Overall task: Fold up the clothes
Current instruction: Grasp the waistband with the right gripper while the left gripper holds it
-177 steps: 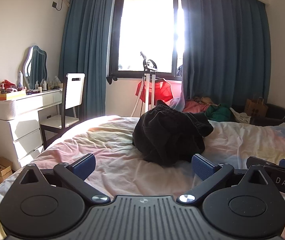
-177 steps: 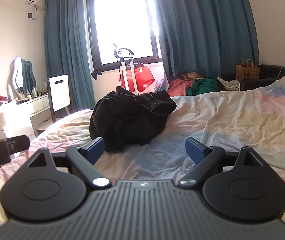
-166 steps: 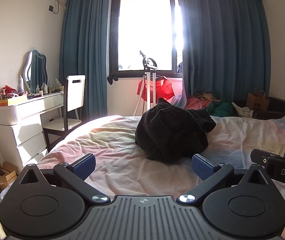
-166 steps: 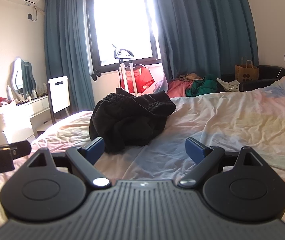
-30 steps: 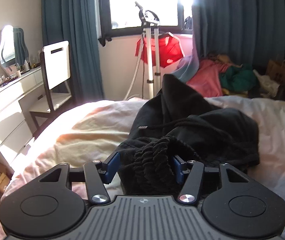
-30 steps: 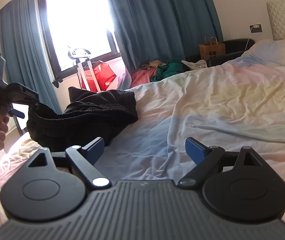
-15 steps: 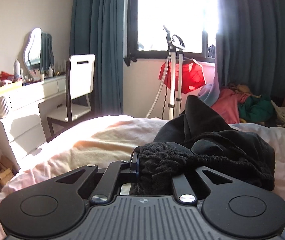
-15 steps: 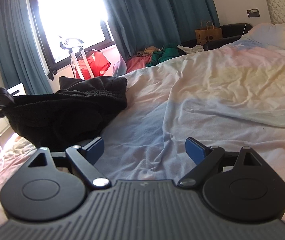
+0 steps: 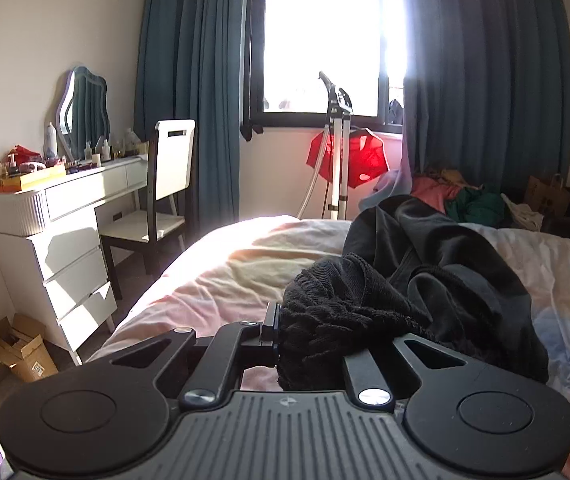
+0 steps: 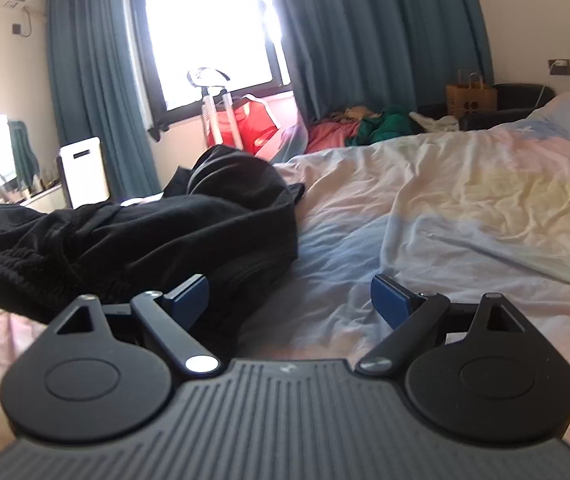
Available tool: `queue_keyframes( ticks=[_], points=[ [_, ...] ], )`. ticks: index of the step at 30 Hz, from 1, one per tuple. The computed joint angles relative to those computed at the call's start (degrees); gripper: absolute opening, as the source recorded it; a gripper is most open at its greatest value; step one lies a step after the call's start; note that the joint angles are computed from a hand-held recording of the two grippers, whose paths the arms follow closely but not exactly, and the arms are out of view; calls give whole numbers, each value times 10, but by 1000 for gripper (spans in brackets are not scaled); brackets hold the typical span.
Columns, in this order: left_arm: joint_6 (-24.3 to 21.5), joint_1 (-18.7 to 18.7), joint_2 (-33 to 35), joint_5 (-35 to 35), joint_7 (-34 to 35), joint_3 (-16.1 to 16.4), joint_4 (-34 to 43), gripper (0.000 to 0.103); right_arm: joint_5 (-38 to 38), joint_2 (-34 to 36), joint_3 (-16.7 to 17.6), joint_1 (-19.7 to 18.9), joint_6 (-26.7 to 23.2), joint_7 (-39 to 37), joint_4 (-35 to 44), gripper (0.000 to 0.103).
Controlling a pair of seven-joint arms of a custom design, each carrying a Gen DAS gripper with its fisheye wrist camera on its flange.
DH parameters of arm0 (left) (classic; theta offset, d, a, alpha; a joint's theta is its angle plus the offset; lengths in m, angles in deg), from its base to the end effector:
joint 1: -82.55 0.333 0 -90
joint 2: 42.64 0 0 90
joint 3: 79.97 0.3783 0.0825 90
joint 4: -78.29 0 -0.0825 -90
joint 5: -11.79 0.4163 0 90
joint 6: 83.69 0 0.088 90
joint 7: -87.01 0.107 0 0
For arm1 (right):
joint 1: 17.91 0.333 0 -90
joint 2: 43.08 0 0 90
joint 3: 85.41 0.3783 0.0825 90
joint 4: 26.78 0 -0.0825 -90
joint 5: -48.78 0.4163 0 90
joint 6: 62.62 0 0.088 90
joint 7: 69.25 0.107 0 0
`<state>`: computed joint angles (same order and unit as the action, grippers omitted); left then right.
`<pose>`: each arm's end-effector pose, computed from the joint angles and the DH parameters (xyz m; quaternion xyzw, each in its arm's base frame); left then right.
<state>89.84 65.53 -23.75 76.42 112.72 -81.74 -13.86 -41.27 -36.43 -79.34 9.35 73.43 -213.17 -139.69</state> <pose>0.6787 -0.2990 0.5809 -0.5115 0.6631 -0.4199 0.3498 0.5493 0.3452 0.4977 -0.4156 0.7132 -0.3969 0.4014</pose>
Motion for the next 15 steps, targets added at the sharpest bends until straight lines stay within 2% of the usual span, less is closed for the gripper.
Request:
queue_keyframes(
  ticks=[2,4,8,10,11,12,15],
  points=[
    [9,9,3,6,5,5,-16,9,21,3,0,-7,54,-16,5,90],
    [14,28,9,-23,45,-8,-24,9,53,12,1,-9,87,-51,12,90],
    [30,68,17,-115,112,-42,-40,9,78,38,-2,6,76,-110,41,89],
    [30,75,18,-152,136,-50,-44,10,99,59,-8,10,68,-156,63,89],
    [29,69,19,-157,141,-44,-43,10,105,65,-12,10,77,-165,67,88],
    [27,64,21,-160,144,-38,-41,10,114,73,-16,8,88,-176,74,79],
    [20,64,29,-188,160,-40,-32,10,156,97,-29,3,121,-196,92,75]
  ],
)
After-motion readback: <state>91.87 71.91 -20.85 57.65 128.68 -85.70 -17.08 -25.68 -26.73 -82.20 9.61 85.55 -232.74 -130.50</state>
